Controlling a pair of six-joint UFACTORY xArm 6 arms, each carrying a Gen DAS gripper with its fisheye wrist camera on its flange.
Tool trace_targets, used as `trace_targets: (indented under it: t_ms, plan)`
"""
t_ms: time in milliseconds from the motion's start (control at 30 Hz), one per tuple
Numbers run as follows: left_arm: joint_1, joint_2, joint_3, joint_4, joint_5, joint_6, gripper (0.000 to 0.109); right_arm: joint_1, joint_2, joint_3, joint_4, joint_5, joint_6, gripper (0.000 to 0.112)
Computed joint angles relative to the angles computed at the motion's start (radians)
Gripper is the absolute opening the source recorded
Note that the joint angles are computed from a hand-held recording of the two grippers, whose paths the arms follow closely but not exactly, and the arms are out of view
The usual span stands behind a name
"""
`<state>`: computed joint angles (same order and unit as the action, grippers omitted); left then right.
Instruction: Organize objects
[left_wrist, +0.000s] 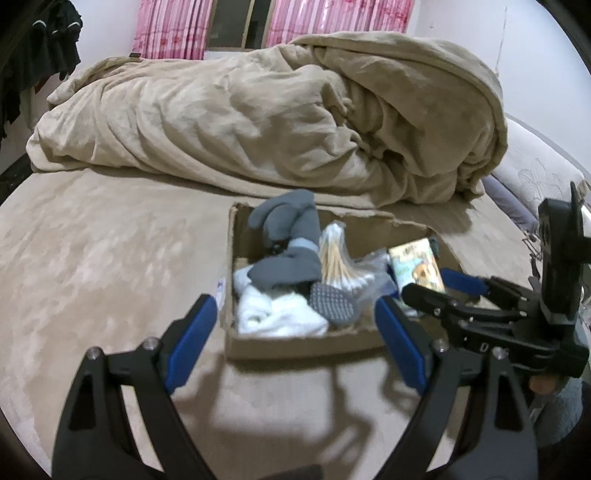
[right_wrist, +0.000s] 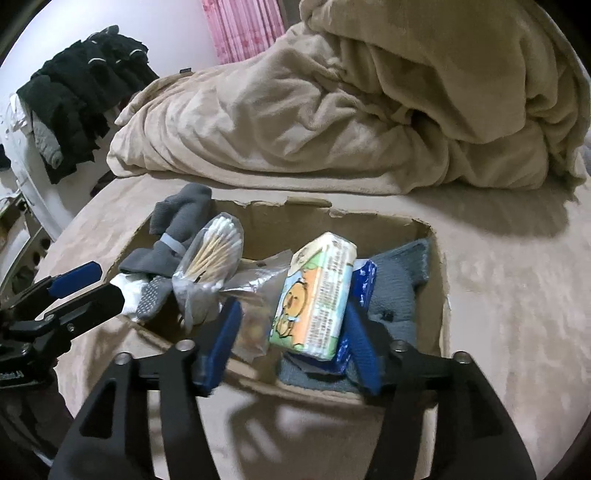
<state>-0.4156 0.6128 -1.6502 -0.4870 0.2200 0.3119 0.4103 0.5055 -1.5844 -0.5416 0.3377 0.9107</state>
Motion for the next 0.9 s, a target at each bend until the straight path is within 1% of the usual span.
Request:
trace_targets:
  t_ms: [33,100,200,267,400,433,633,700,800,900]
  plan:
    - [-0.001,-0.016,0.021,-0.016,-0.003,0.021,0.088,0.004,-0.006,0.001,-0.038,0.016,0.029,0.081]
    - [-0.004,-0.052,0.068,-0.058,-0.008,0.072,0.088,0.014,-0.031,0.026,-0.104,0.031,0.076,0.081]
    - [-0.007,-0.091,0.121,-0.08,-0.018,0.102,0.088,0.023,-0.071,0.064,-0.165,0.043,0.127,0.081]
    - [-0.01,-0.116,0.157,-0.109,-0.029,0.136,0.088,0.028,-0.097,0.09,-0.171,0.049,0.132,0.081]
    - [-0.019,-0.154,0.231,-0.014,-0.091,0.072,0.088,0.038,-0.145,0.135,-0.198,0.069,0.167,0.082]
    - [-0.021,-0.163,0.245,-0.013,-0.097,0.071,0.088,0.04,-0.156,0.147,-0.204,0.071,0.178,0.082]
    - [-0.047,-0.222,0.316,-0.159,-0.108,0.201,0.088,0.071,-0.238,0.228,-0.274,0.082,0.27,0.082]
    - [-0.057,-0.241,0.343,-0.167,-0.122,0.212,0.088,0.083,-0.27,0.265,-0.309,0.08,0.316,0.082]
    - [-0.073,-0.273,0.381,-0.24,-0.144,0.272,0.088,0.093,-0.312,0.319,-0.328,0.051,0.364,0.082]
    - [-0.083,-0.296,0.422,-0.249,-0.184,0.263,0.088,0.108,-0.346,0.348,-0.379,0.06,0.428,0.082]
